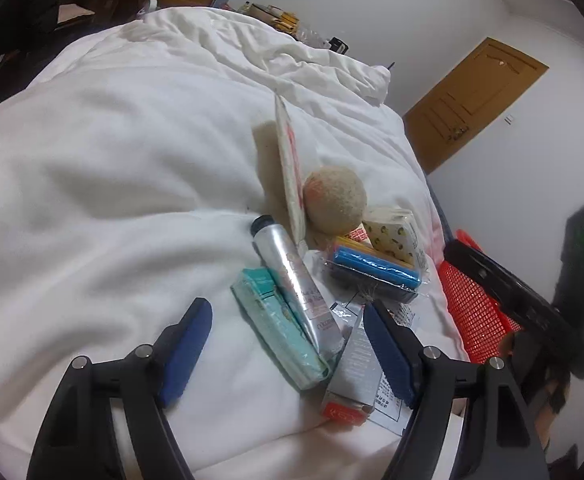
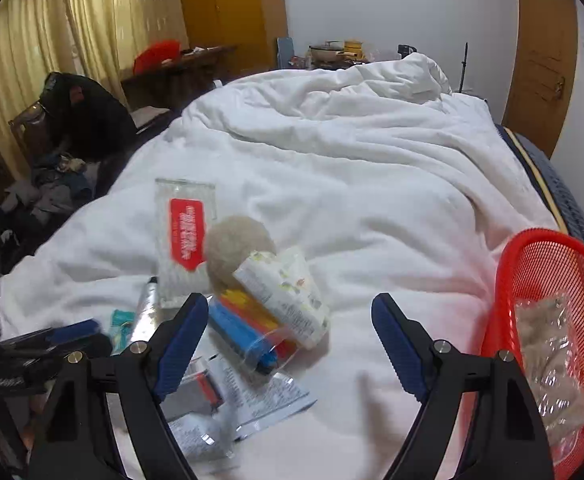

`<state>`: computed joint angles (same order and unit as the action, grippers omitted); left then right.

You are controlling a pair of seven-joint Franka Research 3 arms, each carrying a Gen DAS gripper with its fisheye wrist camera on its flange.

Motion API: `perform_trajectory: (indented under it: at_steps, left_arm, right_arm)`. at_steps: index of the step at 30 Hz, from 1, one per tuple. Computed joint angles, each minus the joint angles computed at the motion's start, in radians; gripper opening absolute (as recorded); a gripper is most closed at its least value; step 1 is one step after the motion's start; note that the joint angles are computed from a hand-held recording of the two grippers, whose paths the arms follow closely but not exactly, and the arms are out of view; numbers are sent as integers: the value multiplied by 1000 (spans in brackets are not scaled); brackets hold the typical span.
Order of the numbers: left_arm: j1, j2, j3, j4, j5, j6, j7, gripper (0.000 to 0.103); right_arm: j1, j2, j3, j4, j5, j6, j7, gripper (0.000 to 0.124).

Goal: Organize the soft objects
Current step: 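Grasp the teal tissue pack with the left tool while the right tool grasps the white tube, then carry the teal pack and white tube into the red basket and open both tools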

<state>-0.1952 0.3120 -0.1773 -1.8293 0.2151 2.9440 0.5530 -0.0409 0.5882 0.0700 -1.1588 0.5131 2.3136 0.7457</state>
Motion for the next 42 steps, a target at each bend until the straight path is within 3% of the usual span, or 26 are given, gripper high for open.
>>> perform_trajectory:
  at_steps: [5, 6, 7, 9, 11, 14, 17, 20, 22, 26, 28, 29, 31, 38, 42]
  left_arm:
    - [2, -3, -3, -12, -5, 1, 9, 81]
    - [0, -4, -2, -13, -3, 3, 7, 81]
    - [2, -3, -3, -13, -5, 2, 9, 81]
    - [5, -2, -6, -12, -11, 3, 13, 81]
    - [9, -2, -11, -15, -19, 6, 18, 81]
    - [8, -1, -11, -13, -24, 0, 19, 73]
    - [12, 1, -16, -11, -36, -5, 21, 64]
    - [12, -1, -14, -16, -42, -5, 13, 51]
    - [14, 0, -16, -16, -49, -13, 13, 49]
    - [51, 17, -60, 0, -115, -35, 71, 47]
    - [61, 23, -73, 7, -142, -42, 99, 21]
    - [62, 26, -76, 12, -148, -48, 113, 17]
    - [47, 25, -61, 15, -143, -56, 106, 14]
    - [-12, -32, 24, -45, -38, 38, -8, 8]
    - [47, -55, -34, -66, -86, 76, 45, 8]
  right_arm:
    - [37, 126, -24, 200, -106, -102, 67, 80]
    - [55, 138, -38, 208, -136, -79, 77, 78]
    - [65, 141, -45, 202, -160, -60, 83, 71]
    - [61, 163, -35, 224, -175, -101, 85, 53]
    - [61, 154, -40, 188, -179, -66, 113, 29]
    - [29, 137, -17, 152, -136, -37, 123, 22]
    - [-5, 92, 5, 91, -77, -3, 103, 21]
    - [-26, 7, 17, -30, -14, 92, 57, 21]
    - [-48, -43, 30, -87, 41, 123, 11, 21]
    - [-84, -125, 33, -161, 131, 81, -66, 21]
    - [-99, -174, 29, -219, 181, 70, -133, 21]
    - [-106, -197, 26, -248, 211, 66, -164, 21]
    - [-108, -219, 8, -273, 246, 51, -188, 21]
    - [-92, -229, -27, -284, 290, 59, -183, 21]
    - [-96, -235, -35, -278, 295, 38, -176, 21]
